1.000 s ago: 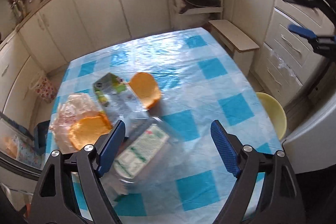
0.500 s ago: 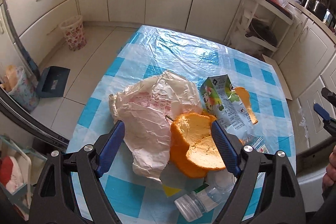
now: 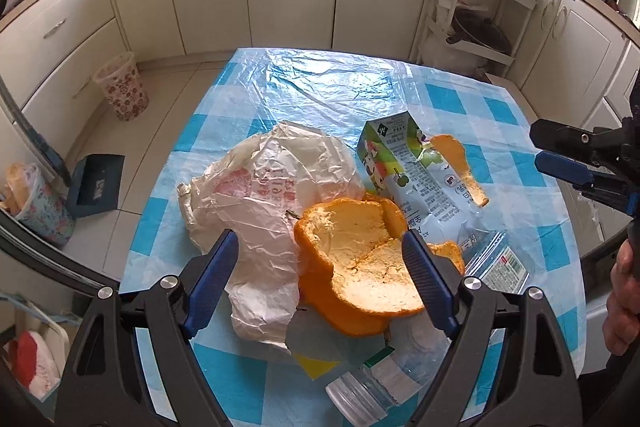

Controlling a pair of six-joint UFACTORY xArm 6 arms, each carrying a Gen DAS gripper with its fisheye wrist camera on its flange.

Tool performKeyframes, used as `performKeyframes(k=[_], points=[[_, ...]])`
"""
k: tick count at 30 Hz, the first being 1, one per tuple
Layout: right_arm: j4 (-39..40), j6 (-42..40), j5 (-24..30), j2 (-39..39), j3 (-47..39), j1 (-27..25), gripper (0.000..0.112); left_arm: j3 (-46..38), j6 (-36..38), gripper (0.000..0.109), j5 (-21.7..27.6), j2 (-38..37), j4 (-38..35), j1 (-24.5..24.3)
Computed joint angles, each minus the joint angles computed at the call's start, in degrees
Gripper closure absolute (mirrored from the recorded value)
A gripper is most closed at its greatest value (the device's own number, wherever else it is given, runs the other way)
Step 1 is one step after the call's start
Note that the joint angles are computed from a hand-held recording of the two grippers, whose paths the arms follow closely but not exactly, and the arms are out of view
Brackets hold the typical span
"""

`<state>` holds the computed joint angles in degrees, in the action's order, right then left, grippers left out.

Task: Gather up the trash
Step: 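Move both open tools back over the table trash, then grasp the orange crust with the left tool while the right tool grasps the milk carton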

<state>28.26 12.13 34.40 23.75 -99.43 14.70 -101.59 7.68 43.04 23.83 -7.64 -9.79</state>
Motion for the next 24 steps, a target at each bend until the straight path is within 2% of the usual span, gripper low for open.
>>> performKeyframes(k=[2,8,11,24], points=[[0.1,0.0,1.0,1.8,-2.3,0.3,0.046,-2.1,0.7,0.033,1.9,1.5,-2.2,0.5],[-1.1,1.4,3.8,6.3,-7.9,1.0,0.046,-7.7,2.0,0.060,6.8,5.8,-7.2,2.0],[-1.6,2.0,5.3,8.1,-10.0,1.0,0.046,-8.7,3.1,0.087,7.4,6.4,-9.2,2.4],[-0.5,1.9,10.5,12.8,-15.8,0.9,0.046,-7.6,9.5,0.089,7.8,3.8,-23.6,5.2]])
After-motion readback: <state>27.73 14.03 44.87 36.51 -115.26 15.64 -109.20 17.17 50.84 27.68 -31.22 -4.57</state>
